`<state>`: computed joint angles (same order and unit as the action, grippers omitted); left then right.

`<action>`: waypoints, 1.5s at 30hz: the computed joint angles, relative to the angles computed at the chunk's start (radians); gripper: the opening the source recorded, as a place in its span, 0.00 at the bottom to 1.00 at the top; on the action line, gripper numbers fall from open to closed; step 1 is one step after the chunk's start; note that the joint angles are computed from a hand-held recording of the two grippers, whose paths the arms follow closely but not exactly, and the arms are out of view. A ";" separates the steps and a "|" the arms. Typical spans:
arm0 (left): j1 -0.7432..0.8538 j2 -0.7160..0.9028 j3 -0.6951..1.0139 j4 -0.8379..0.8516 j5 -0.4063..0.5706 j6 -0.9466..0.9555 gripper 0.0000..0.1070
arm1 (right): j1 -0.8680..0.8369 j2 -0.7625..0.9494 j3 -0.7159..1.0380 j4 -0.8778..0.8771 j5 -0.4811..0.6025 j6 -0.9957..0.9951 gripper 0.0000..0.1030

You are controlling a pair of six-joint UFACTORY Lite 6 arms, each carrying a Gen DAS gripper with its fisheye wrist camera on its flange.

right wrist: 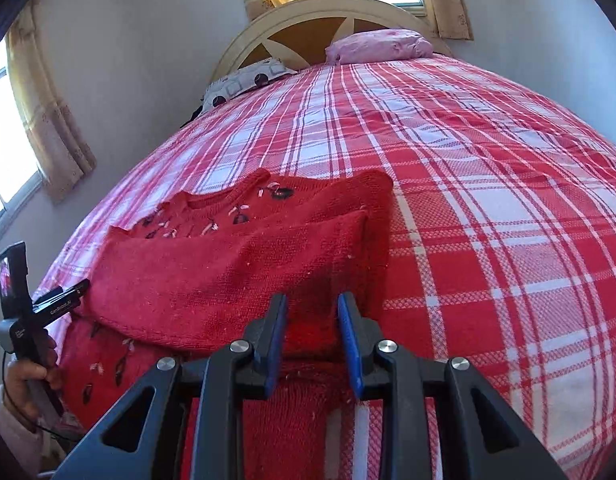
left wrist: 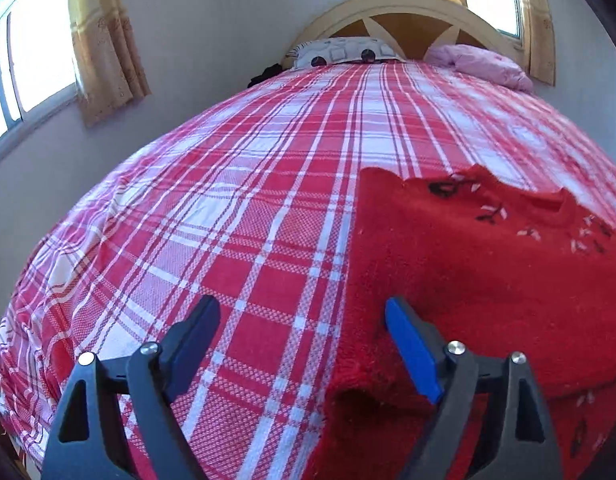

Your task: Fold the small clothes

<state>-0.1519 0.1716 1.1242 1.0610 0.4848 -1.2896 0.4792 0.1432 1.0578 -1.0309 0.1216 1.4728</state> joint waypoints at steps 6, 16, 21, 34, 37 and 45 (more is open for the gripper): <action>0.078 -0.300 -0.220 -0.180 -0.142 0.338 0.92 | -0.009 -0.461 -0.269 0.454 0.036 -0.450 0.27; 0.211 -0.792 -0.578 -1.085 -0.003 1.365 0.93 | 0.314 -1.175 -0.623 0.739 0.465 -0.513 0.67; 0.193 -0.962 -0.726 -1.276 0.127 1.491 0.93 | 0.646 -1.149 -0.781 0.503 0.513 0.008 0.67; 0.137 -0.883 -0.916 -1.513 0.168 1.513 0.92 | 0.669 -0.847 -0.847 0.556 0.192 0.116 0.67; 0.152 -0.862 -0.919 -1.584 0.175 1.563 0.92 | 0.661 -0.755 -0.831 0.587 0.138 0.076 0.67; 0.201 -0.883 -0.967 -1.764 0.254 1.714 0.70 | 0.674 -0.668 -0.798 0.553 0.127 0.089 0.38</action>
<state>0.0487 -0.7116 0.1573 -0.7033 0.7387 0.4246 1.1529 -0.5247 0.2599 -0.4774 0.2490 1.5617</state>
